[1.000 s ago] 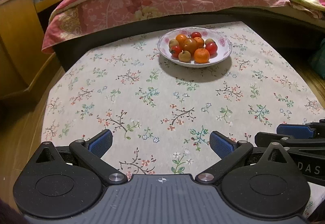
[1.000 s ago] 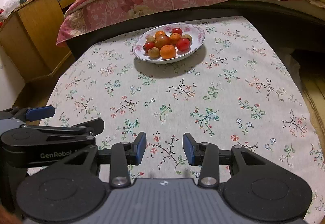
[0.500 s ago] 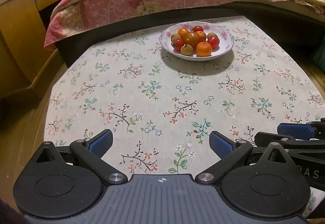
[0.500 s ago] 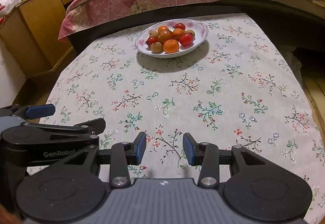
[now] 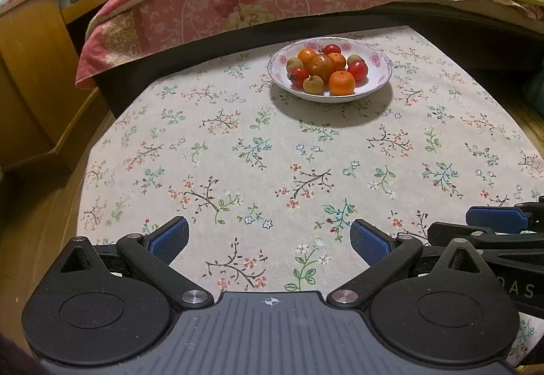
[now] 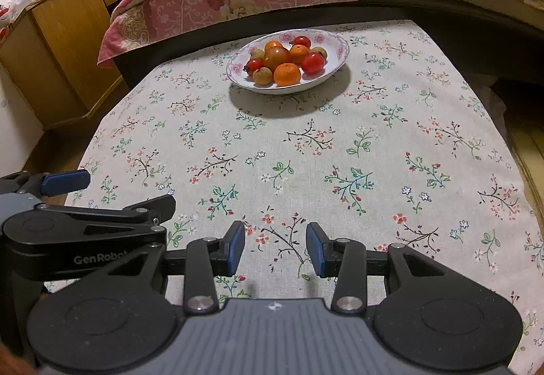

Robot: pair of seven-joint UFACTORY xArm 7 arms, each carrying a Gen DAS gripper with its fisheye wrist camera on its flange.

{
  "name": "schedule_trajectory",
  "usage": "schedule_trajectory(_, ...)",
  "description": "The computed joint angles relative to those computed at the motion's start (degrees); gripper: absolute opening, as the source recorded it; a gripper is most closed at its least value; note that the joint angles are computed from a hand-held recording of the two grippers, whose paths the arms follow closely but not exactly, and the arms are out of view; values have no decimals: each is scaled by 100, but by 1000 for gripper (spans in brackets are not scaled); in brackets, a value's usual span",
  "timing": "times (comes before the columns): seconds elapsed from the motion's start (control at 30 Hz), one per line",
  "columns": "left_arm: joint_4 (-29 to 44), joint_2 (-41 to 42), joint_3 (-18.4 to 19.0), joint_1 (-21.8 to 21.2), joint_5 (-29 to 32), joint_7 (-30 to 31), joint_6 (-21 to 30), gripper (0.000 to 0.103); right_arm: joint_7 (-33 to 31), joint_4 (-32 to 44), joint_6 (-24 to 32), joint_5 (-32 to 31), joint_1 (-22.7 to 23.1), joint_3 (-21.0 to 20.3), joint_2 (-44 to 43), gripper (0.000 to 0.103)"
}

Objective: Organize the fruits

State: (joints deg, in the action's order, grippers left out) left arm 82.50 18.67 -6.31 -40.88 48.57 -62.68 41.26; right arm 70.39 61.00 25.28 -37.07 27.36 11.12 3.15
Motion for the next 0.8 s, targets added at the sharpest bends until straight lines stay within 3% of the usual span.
schedule_trajectory(0.8, 83, 70, 15, -48, 11, 3, 120, 103, 37, -25, 5, 29, 5, -8, 12, 44)
